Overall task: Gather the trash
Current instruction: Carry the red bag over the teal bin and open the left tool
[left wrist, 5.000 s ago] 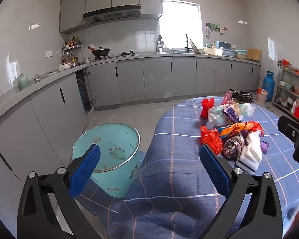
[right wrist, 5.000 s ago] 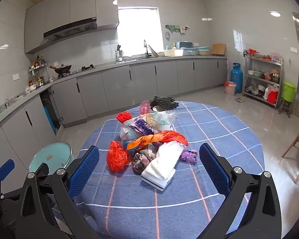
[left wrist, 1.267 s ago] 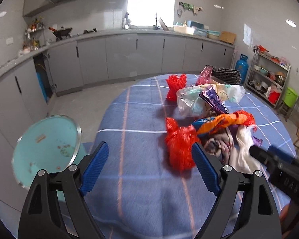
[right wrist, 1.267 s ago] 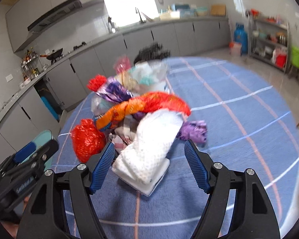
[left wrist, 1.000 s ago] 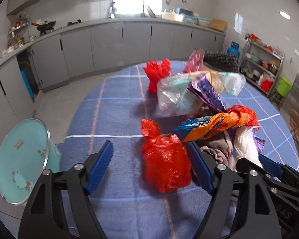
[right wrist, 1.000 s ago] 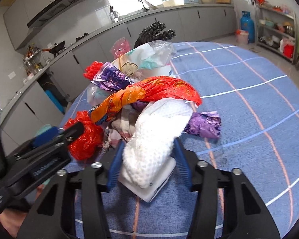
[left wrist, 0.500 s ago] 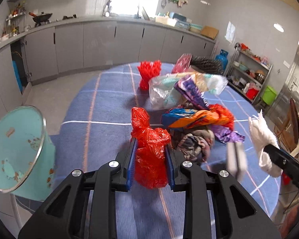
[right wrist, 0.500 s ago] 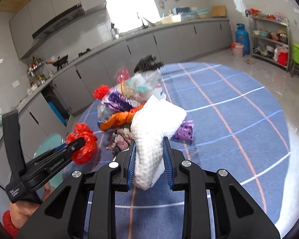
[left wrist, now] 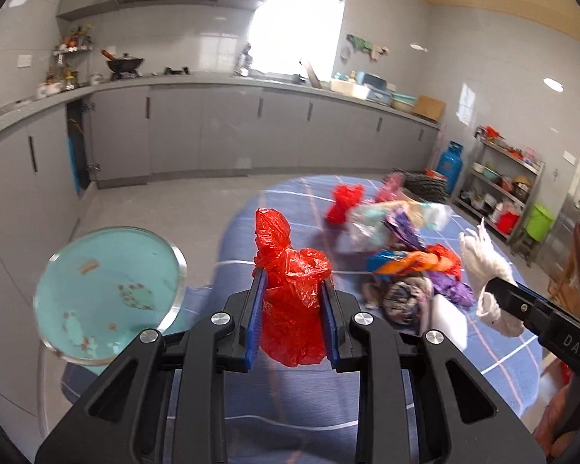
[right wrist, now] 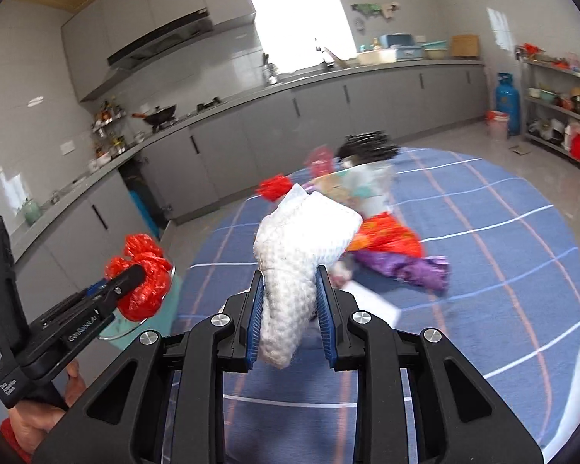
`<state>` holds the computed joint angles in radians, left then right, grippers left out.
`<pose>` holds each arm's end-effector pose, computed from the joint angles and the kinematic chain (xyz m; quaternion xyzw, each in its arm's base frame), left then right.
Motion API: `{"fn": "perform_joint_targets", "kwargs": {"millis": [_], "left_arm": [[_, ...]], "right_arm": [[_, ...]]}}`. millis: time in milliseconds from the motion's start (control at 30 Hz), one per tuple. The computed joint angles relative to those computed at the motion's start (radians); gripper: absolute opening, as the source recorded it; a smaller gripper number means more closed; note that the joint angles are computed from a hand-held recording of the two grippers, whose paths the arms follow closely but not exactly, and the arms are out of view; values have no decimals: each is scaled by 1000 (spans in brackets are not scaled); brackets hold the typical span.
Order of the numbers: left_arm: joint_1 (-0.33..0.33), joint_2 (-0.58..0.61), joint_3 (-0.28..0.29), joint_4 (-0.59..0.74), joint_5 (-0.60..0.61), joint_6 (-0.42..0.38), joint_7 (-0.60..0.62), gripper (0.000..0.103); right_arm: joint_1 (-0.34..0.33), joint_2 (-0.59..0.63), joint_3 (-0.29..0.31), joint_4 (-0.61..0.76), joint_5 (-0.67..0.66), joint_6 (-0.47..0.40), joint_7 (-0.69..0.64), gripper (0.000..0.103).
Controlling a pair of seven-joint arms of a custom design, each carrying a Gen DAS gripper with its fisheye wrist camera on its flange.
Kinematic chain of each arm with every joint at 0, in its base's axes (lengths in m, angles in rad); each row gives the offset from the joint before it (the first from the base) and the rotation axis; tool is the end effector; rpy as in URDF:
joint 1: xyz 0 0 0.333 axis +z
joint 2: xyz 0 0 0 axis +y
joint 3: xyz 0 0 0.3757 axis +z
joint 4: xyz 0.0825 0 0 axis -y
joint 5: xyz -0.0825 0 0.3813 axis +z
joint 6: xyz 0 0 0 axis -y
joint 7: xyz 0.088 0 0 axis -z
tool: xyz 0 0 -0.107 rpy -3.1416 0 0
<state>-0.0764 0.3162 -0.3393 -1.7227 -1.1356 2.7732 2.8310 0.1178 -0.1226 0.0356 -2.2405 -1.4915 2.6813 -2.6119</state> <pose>0.6636 -0.2153 0.5297 -0.3766 0.7820 -0.4794 0.1297 0.5101 0.1111 0.5198 -0.3599 0.7859 -0.3655 0.3454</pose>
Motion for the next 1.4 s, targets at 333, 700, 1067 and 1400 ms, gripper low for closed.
{"fn": "perform_joint_targets", "kwargs": {"millis": [333, 700, 1067, 1400], "left_arm": [[40, 23, 29, 43, 15, 55, -54, 26], [70, 107, 52, 158, 220, 52, -261, 27], [80, 290, 82, 401, 538, -51, -528, 27], [82, 412, 89, 546, 674, -143, -653, 28]], "right_arm": [[40, 124, -4, 171, -12, 41, -97, 27], [91, 280, -38, 354, 86, 133, -291, 27], [97, 501, -52, 567, 471, 239, -677, 27], [40, 687, 61, 749, 838, 212, -1079, 30]]}}
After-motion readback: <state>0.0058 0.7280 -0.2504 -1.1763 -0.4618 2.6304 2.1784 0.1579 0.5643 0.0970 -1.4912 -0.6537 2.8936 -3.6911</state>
